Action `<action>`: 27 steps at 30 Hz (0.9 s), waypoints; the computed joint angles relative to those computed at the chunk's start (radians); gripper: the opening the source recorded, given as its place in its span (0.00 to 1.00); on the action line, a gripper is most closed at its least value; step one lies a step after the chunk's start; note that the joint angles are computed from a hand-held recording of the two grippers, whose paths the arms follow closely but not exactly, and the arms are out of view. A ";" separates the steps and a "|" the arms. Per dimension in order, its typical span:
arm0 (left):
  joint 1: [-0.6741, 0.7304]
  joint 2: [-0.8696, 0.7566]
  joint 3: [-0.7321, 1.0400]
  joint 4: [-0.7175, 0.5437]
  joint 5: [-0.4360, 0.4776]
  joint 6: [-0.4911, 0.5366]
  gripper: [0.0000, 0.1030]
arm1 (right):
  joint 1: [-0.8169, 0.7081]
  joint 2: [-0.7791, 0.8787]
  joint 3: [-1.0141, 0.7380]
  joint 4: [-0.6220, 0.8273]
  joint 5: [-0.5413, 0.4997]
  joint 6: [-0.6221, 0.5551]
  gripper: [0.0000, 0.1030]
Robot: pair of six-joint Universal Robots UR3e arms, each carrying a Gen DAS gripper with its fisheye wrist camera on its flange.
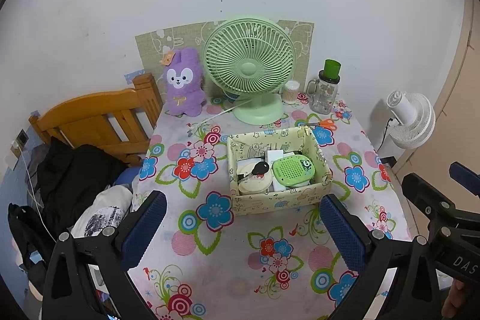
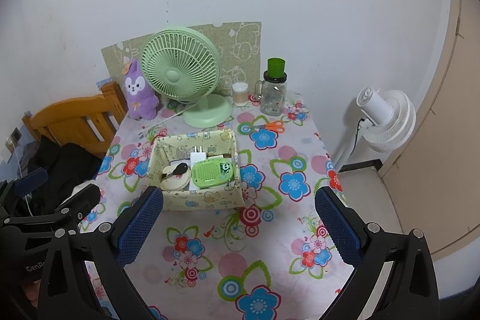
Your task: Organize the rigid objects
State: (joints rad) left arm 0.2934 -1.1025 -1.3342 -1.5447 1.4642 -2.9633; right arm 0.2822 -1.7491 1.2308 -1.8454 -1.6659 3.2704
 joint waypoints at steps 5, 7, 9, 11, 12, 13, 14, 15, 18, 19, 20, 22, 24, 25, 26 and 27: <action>-0.007 -0.005 0.004 0.004 0.008 -0.005 1.00 | 0.004 0.004 -0.006 0.002 -0.003 0.004 0.99; -0.015 -0.012 0.010 0.006 0.015 -0.013 1.00 | 0.003 0.004 -0.005 -0.001 -0.001 0.002 0.99; -0.023 -0.020 0.015 0.008 0.022 -0.020 1.00 | 0.005 0.007 -0.009 0.001 -0.003 0.004 0.99; -0.021 -0.020 0.015 0.008 0.021 -0.018 1.00 | 0.005 0.007 -0.009 0.000 -0.003 0.004 0.99; -0.024 -0.023 0.016 0.010 0.023 -0.021 1.00 | 0.007 0.011 -0.012 0.001 -0.004 0.006 0.99; -0.025 -0.023 0.017 0.008 0.024 -0.022 1.00 | 0.008 0.013 -0.013 0.001 -0.005 0.007 0.99; -0.021 -0.020 0.016 0.007 0.021 -0.019 1.00 | 0.009 0.014 -0.014 0.001 -0.005 0.008 0.99; -0.021 -0.020 0.016 0.007 0.021 -0.019 1.00 | 0.007 0.012 -0.012 0.001 -0.004 0.005 0.99; -0.023 -0.026 0.016 0.009 0.022 -0.018 1.00 | 0.006 0.013 -0.011 -0.001 0.000 0.005 0.99; -0.033 -0.036 0.021 0.011 0.033 -0.023 1.00 | 0.003 0.010 -0.009 0.000 0.005 0.003 0.99; -0.045 -0.043 0.022 0.016 0.046 -0.028 1.00 | 0.004 0.010 -0.010 0.000 0.005 0.004 0.99; -0.051 -0.045 0.013 0.027 0.054 -0.027 1.00 | 0.013 0.015 -0.007 -0.006 -0.001 0.008 0.99; -0.051 -0.050 0.018 0.022 0.049 -0.030 1.00 | 0.014 0.016 -0.004 -0.010 -0.003 0.010 0.99; -0.048 -0.051 0.016 0.023 0.046 -0.027 1.00 | 0.015 0.017 -0.004 -0.010 -0.003 0.013 0.99; -0.048 -0.052 0.015 0.024 0.047 -0.027 1.00 | 0.013 0.016 -0.005 -0.007 0.000 0.011 0.99; -0.047 -0.052 0.015 0.024 0.047 -0.026 1.00 | 0.017 0.018 -0.004 -0.008 -0.004 0.015 0.99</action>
State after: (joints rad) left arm 0.2461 -1.1542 -1.3192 -1.5208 1.5107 -2.9892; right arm 0.2990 -1.7313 1.2272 -1.8533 -1.6695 3.2852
